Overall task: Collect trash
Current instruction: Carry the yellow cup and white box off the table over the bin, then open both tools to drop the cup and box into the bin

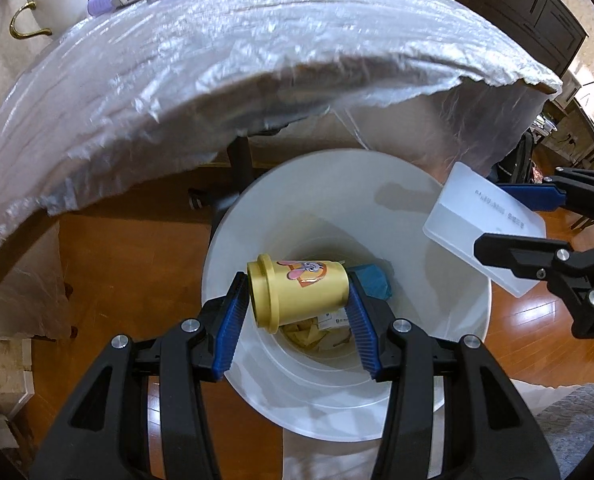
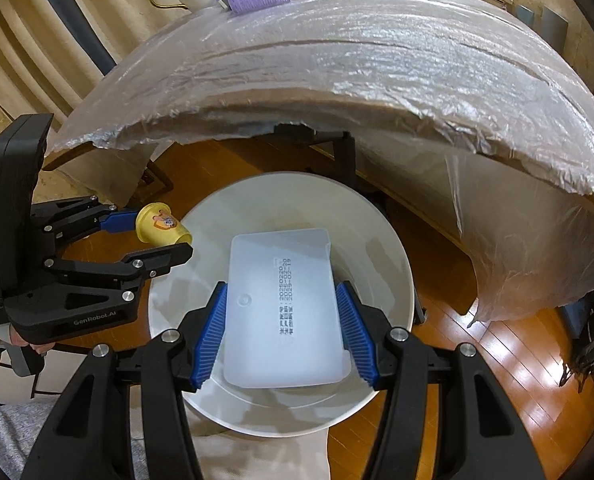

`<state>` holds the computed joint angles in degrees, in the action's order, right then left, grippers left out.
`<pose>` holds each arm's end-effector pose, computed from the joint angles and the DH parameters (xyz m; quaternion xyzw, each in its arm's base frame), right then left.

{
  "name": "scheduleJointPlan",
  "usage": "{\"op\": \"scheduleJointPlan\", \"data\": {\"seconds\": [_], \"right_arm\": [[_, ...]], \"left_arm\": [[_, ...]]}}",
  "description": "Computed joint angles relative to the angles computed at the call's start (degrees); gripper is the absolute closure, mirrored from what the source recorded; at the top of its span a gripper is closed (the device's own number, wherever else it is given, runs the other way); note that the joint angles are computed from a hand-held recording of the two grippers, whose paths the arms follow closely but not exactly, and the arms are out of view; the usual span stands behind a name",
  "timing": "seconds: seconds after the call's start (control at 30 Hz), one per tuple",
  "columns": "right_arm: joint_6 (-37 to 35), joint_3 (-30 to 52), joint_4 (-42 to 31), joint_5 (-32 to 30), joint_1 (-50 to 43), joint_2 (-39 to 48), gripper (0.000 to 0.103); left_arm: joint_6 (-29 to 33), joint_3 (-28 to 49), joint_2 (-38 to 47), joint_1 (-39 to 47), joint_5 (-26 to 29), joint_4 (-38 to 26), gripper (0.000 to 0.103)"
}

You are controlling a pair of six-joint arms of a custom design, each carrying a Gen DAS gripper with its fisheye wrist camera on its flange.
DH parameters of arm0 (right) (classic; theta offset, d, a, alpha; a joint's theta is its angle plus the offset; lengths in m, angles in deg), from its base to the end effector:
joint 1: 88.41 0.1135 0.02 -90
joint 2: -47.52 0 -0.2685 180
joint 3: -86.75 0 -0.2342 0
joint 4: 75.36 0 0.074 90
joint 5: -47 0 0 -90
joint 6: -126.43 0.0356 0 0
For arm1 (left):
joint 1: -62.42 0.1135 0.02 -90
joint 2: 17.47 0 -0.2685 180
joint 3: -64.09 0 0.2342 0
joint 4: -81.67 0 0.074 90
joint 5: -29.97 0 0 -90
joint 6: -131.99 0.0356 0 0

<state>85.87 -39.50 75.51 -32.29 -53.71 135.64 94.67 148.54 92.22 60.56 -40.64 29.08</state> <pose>0.2119 0.1387 0.1521 0.1455 0.9584 0.0855 0.2303 0.3444 -0.0230 0.1613 0.4650 0.8630 -0.1064 0.1662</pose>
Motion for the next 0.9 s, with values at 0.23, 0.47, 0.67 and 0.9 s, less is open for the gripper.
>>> {"op": "scheduleJointPlan", "data": {"seconds": [0.23, 0.47, 0.67, 0.9], "right_arm": [[0.25, -0.32, 2.29, -0.57, -0.31, 2.57, 0.049], [1.15, -0.67, 3.19, -0.50, 0.02, 4.12, 0.049], [1.28, 0.14, 2.95, -0.28, 0.12, 5.68, 0.049], [0.97, 0.01, 4.05, -0.39, -0.43, 7.64, 0.049]], "left_arm": [[-1.14, -1.47, 0.93, -1.40, -1.92, 2.44, 0.053], [-1.04, -2.31, 1.94, -1.99, -2.96, 4.06, 0.053], [-1.51, -2.02, 3.00, -3.28, -3.88, 5.06, 0.053], [-1.40, -1.63, 3.96, -3.84, -4.87, 5.96, 0.053]]}}
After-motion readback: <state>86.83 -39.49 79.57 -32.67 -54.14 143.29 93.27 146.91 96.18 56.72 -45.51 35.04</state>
